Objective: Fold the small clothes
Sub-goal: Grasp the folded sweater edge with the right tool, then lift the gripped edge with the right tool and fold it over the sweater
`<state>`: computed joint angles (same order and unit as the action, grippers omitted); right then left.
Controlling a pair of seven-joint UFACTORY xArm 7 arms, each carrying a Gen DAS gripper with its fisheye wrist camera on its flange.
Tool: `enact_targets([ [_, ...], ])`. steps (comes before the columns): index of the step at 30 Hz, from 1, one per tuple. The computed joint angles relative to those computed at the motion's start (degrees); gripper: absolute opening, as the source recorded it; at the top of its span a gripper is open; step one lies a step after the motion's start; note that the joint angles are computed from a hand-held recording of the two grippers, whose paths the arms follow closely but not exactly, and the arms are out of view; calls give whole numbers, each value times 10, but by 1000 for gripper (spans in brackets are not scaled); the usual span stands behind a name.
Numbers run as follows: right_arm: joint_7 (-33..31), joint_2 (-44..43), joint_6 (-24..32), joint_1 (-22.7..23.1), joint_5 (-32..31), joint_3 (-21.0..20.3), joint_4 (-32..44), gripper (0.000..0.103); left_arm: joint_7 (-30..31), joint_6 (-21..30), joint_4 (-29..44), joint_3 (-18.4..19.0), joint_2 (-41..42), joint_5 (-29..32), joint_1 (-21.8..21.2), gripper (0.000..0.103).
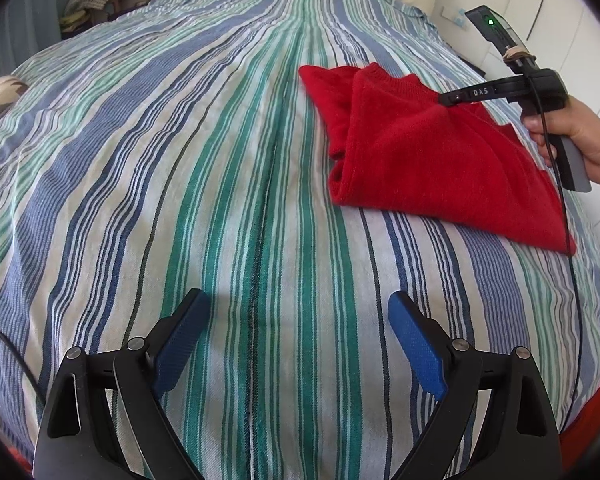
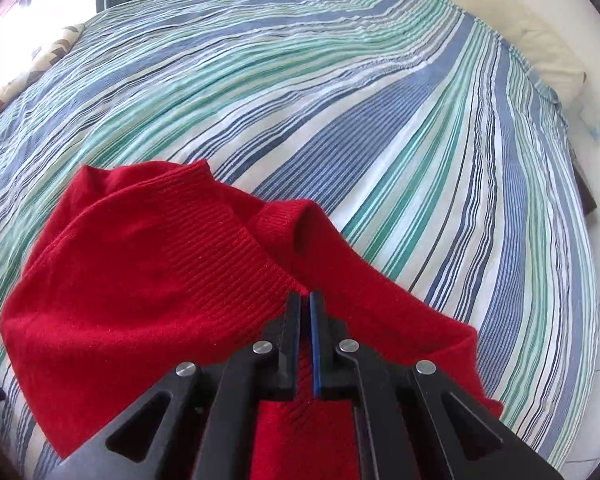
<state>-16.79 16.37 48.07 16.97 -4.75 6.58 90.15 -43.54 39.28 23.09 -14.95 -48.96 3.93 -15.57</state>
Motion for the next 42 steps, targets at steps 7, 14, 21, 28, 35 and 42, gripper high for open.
enact_targets([
  [7, -18, -54, 17, -74, 171, -1, -10, 18, 3, 3, 0, 3, -2, 1, -3, 92],
  [14, 28, -89, 70, -91, 127, -28, -93, 18, 2, 3, 1, -6, 2, 8, 2, 93],
  [21, 70, -153, -27, -115, 131, -39, -175, 19, -6, 6, 1, -20, 6, 28, 4, 95],
  [28, -28, -228, 62, -125, 238, -55, -248, 32, -12, 3, 2, -20, 10, 34, 4, 97],
  [35, 46, -328, -33, -151, 222, -97, -363, 43, -12, 10, -5, -21, -2, 38, -1, 97],
  [42, -18, -341, 13, -137, 447, -164, -410, 79, -16, 44, -1, -8, -26, 13, -18, 97],
])
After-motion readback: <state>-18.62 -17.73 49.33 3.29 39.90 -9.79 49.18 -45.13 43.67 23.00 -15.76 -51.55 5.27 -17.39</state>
